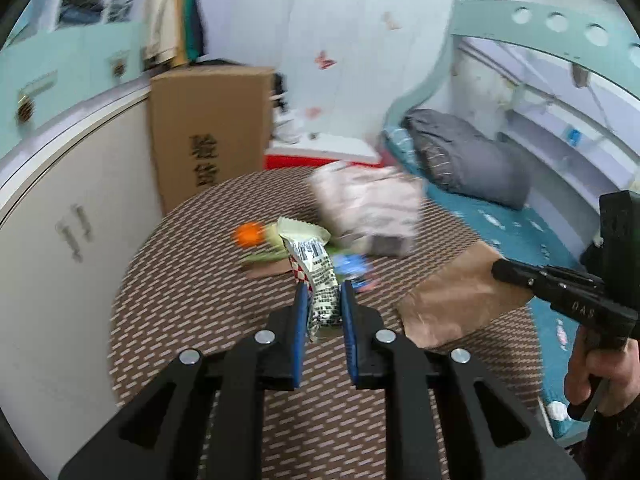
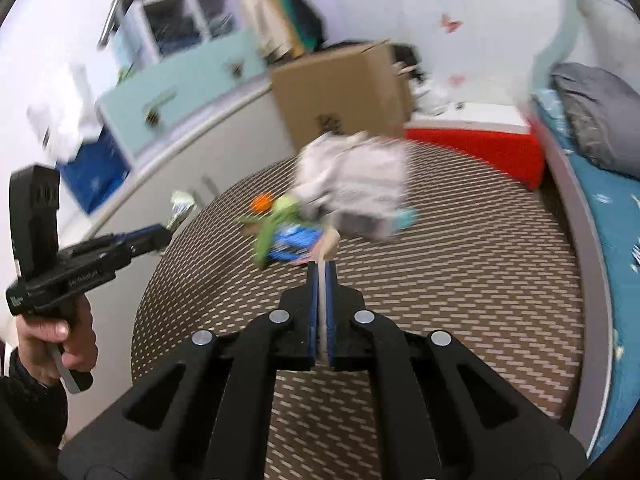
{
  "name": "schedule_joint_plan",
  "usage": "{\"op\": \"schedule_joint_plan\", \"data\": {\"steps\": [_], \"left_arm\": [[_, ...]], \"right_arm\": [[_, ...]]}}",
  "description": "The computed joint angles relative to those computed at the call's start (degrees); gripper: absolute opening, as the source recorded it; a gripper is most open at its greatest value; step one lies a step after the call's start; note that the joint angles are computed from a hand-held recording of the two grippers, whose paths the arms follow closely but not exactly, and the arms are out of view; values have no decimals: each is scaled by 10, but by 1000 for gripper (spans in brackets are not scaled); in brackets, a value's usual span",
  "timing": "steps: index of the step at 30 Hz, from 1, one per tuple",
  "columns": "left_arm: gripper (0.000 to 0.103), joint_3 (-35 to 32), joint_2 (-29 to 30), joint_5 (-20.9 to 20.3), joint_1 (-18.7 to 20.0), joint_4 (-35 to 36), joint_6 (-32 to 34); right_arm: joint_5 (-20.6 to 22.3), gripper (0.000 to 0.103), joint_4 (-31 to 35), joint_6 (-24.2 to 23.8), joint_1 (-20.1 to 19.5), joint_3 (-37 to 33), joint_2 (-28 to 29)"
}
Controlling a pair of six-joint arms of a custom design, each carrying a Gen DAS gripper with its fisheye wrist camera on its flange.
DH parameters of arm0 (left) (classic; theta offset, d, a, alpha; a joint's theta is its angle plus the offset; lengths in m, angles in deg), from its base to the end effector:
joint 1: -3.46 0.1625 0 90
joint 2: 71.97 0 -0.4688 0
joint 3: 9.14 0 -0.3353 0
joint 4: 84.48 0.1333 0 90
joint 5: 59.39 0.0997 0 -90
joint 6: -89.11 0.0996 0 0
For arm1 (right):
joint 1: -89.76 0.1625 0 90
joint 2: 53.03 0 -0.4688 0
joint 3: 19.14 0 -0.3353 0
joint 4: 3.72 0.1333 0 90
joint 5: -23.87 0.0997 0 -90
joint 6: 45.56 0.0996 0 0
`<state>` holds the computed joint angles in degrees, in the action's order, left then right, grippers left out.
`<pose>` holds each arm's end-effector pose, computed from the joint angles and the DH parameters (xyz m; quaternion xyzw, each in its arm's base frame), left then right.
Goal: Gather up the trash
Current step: 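Carry wrapper and paper bag to the wastebasket and open both grippers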
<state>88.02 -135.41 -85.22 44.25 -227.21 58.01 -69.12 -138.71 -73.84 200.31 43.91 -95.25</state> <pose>-0.3063 -0.5587 0.3871 0.0449 0.8390 -0.4448 0.3102 0.3980 -0.6969 0.3083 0.3991 -0.8924 0.2070 0.0396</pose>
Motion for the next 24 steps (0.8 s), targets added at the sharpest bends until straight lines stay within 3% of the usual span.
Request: {"op": "schedule_joint_plan", "data": {"steps": [4, 10, 19, 24], "left_arm": [[16, -74, 69, -40, 3, -54, 92], [16, -195, 166, -116, 15, -60, 166], [16, -379, 295, -211, 31, 19, 212], [16, -550, 393, -252, 45, 125, 224]], "right_arm": [[-3, 4, -22, 19, -29, -15, -25], [-2, 4, -28, 31, -68, -36, -50], [-40, 4, -6, 50, -115, -113, -35], [-51, 4, 39, 80, -151, -174, -3]]}}
